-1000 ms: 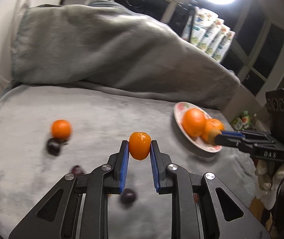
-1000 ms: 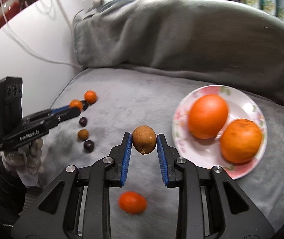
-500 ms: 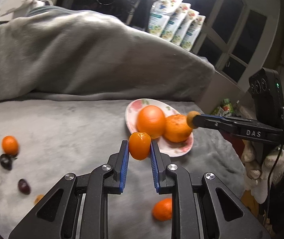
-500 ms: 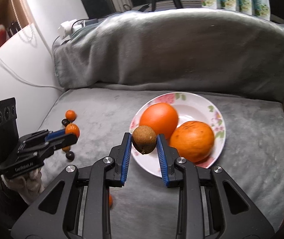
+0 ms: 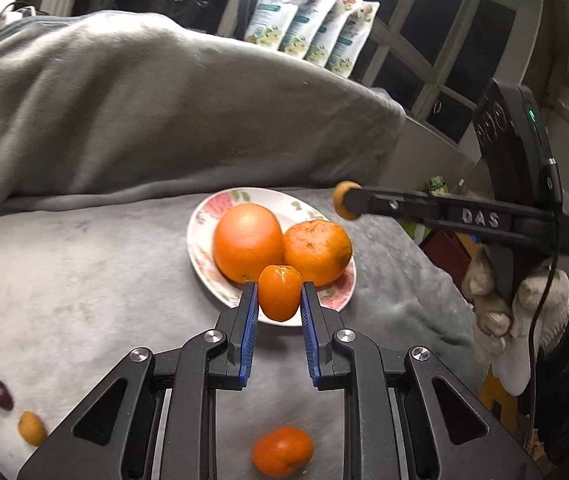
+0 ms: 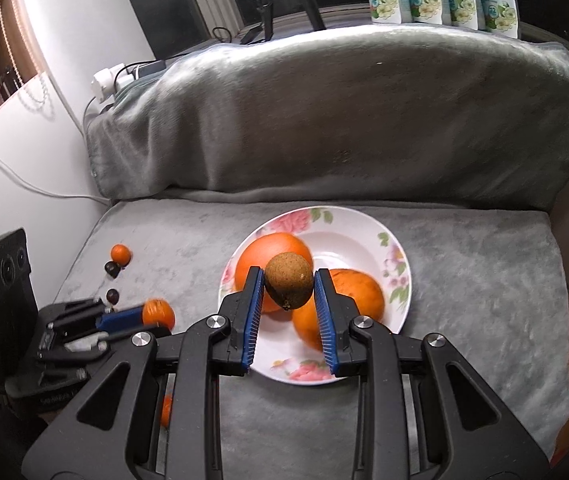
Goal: Organize fruits
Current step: 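Carry the kiwi with the right tool to the plate while the left tool carries a small tangerine there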
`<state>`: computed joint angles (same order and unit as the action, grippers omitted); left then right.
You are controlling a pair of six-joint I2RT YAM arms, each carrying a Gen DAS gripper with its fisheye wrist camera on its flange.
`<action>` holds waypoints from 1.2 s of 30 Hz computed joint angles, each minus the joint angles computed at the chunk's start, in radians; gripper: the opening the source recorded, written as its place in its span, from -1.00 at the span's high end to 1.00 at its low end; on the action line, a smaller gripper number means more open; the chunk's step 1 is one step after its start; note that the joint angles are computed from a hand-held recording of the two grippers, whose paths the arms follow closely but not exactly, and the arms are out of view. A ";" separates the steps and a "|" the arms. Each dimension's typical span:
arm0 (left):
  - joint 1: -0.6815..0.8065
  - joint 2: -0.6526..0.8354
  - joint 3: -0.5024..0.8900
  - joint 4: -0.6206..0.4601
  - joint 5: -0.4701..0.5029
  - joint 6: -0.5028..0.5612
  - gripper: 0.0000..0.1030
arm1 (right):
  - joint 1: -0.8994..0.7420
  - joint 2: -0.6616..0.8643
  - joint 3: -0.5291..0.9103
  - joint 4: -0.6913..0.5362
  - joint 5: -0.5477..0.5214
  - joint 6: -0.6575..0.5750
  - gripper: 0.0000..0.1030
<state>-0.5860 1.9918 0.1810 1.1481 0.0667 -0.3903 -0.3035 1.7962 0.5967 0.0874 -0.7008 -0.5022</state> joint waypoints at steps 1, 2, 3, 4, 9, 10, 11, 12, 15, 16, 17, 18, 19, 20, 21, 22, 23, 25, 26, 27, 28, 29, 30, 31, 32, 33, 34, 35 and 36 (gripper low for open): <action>-0.009 0.007 0.013 -0.009 -0.003 -0.001 0.62 | 0.000 0.010 0.009 0.005 0.004 0.006 0.47; -0.014 0.016 0.023 -0.015 -0.001 -0.001 0.62 | 0.001 0.019 0.015 0.010 0.006 0.012 0.47; -0.020 0.023 0.034 -0.023 -0.002 -0.002 0.62 | 0.002 0.033 0.029 0.010 0.009 0.017 0.47; -0.028 0.033 0.051 -0.036 -0.002 -0.002 0.62 | 0.005 0.048 0.043 0.010 0.012 0.023 0.47; -0.055 0.062 0.117 -0.094 -0.011 0.004 0.62 | 0.021 0.119 0.099 0.025 0.032 0.045 0.47; -0.060 0.064 0.125 -0.103 -0.015 0.004 0.62 | 0.025 0.135 0.111 0.028 0.038 0.049 0.47; -0.064 0.069 0.135 -0.112 -0.019 0.005 0.62 | 0.027 0.145 0.116 0.034 0.041 0.053 0.47; -0.067 0.072 0.148 -0.124 -0.020 0.006 0.62 | 0.031 0.157 0.124 0.039 0.046 0.056 0.47; -0.072 0.080 0.171 -0.144 -0.023 0.011 0.62 | 0.042 0.185 0.143 0.055 0.058 0.067 0.47; -0.074 0.082 0.178 -0.151 -0.025 0.013 0.62 | 0.045 0.193 0.148 0.061 0.060 0.071 0.47; -0.076 0.082 0.183 -0.156 -0.027 0.013 0.62 | 0.047 0.200 0.151 0.072 0.059 0.076 0.47; -0.074 0.086 0.189 -0.161 -0.025 0.017 0.62 | 0.049 0.207 0.154 0.080 0.060 0.079 0.47; -0.075 0.088 0.194 -0.167 -0.027 0.019 0.62 | 0.053 0.215 0.160 0.081 0.063 0.080 0.47; -0.077 0.091 0.200 -0.172 -0.030 0.021 0.62 | 0.055 0.217 0.163 0.080 0.066 0.081 0.47; -0.076 0.092 0.203 -0.176 -0.029 0.024 0.62 | 0.058 0.220 0.167 0.082 0.071 0.086 0.47; -0.076 0.093 0.206 -0.178 -0.029 0.025 0.62 | 0.059 0.226 0.172 0.084 0.073 0.090 0.47; -0.074 0.096 0.208 -0.178 -0.027 0.026 0.62 | 0.059 0.228 0.174 0.083 0.074 0.093 0.47; -0.075 0.099 0.213 -0.179 -0.031 0.026 0.62 | 0.057 0.233 0.177 0.092 0.073 0.103 0.47; -0.076 0.098 0.214 -0.181 -0.032 0.026 0.62 | 0.056 0.235 0.180 0.093 0.073 0.106 0.47; -0.075 0.097 0.213 -0.181 -0.031 0.027 0.61 | 0.054 0.238 0.184 0.090 0.071 0.107 0.47; -0.076 0.098 0.216 -0.183 -0.031 0.029 0.61 | 0.053 0.240 0.187 0.087 0.068 0.107 0.47; -0.075 0.099 0.217 -0.183 -0.030 0.032 0.61 | 0.054 0.239 0.186 0.089 0.070 0.108 0.47; -0.077 0.100 0.218 -0.185 -0.035 0.033 0.59 | 0.055 0.240 0.185 0.092 0.072 0.108 0.47; -0.081 0.100 0.218 -0.185 -0.040 0.034 0.50 | 0.056 0.239 0.183 0.096 0.076 0.108 0.46; -0.083 0.098 0.216 -0.182 -0.044 0.035 0.43 | 0.056 0.238 0.182 0.097 0.076 0.106 0.42; -0.085 0.094 0.217 -0.183 -0.047 0.036 0.34 | 0.054 0.236 0.178 0.100 0.076 0.106 0.21; -0.088 0.092 0.216 -0.183 -0.052 0.037 0.25 | 0.053 0.233 0.173 0.110 0.077 0.110 -0.09; -0.090 0.090 0.216 -0.184 -0.059 0.036 0.21 | 0.051 0.228 0.165 0.126 0.076 0.117 -0.20; -0.093 0.090 0.216 -0.181 -0.062 0.035 0.14 | 0.048 0.223 0.156 0.142 0.072 0.124 -0.27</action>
